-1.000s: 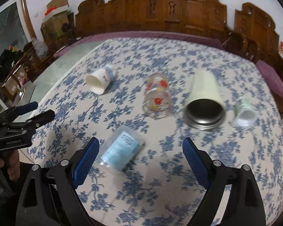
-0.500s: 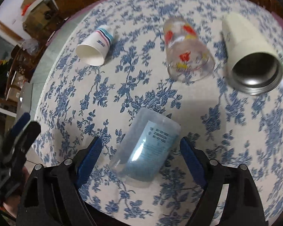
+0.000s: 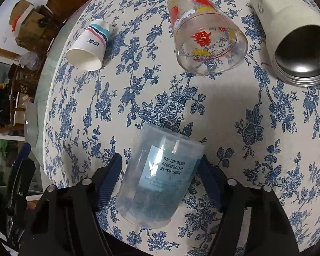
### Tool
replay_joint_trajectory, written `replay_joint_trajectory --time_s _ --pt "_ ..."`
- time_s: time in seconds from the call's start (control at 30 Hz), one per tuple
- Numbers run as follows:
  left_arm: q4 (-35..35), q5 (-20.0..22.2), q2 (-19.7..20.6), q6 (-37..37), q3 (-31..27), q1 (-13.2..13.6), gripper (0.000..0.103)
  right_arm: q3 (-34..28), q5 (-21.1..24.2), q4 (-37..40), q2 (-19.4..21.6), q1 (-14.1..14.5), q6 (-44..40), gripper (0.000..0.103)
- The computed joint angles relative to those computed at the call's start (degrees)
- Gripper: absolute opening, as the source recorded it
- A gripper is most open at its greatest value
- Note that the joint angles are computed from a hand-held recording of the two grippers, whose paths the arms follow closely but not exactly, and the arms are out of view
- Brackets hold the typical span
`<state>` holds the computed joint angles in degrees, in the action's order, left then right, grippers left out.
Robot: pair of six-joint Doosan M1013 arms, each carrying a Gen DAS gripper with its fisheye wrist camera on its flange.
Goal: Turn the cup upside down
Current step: 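Reach the right tool to the lying clear cup and grasp its body, then lift and rotate the clear cup bottom up with the right tool, lower it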
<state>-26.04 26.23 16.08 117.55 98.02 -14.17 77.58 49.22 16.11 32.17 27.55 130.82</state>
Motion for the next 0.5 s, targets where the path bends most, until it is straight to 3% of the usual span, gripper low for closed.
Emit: replay_joint_trajectory --time_s 0.2,0.33,0.5 --pt "0.26 0.01 0.02 0.0 0.03 -0.1 0.095 1.42 -1.86 1.84 -0.75 -0.54 -1.64 0.063" --pt "0.72 0.19 0.1 -0.28 -0.01 -0.15 0.095 3.23 -5.54 2.2 -2.08 -0.57 -3.51 0.062" --pt "0.93 0.29 0.17 -0.25 -0.06 -0.24 0.095 3.78 -8.78 -7.43 -3.08 0.95 -0.96 0.061"
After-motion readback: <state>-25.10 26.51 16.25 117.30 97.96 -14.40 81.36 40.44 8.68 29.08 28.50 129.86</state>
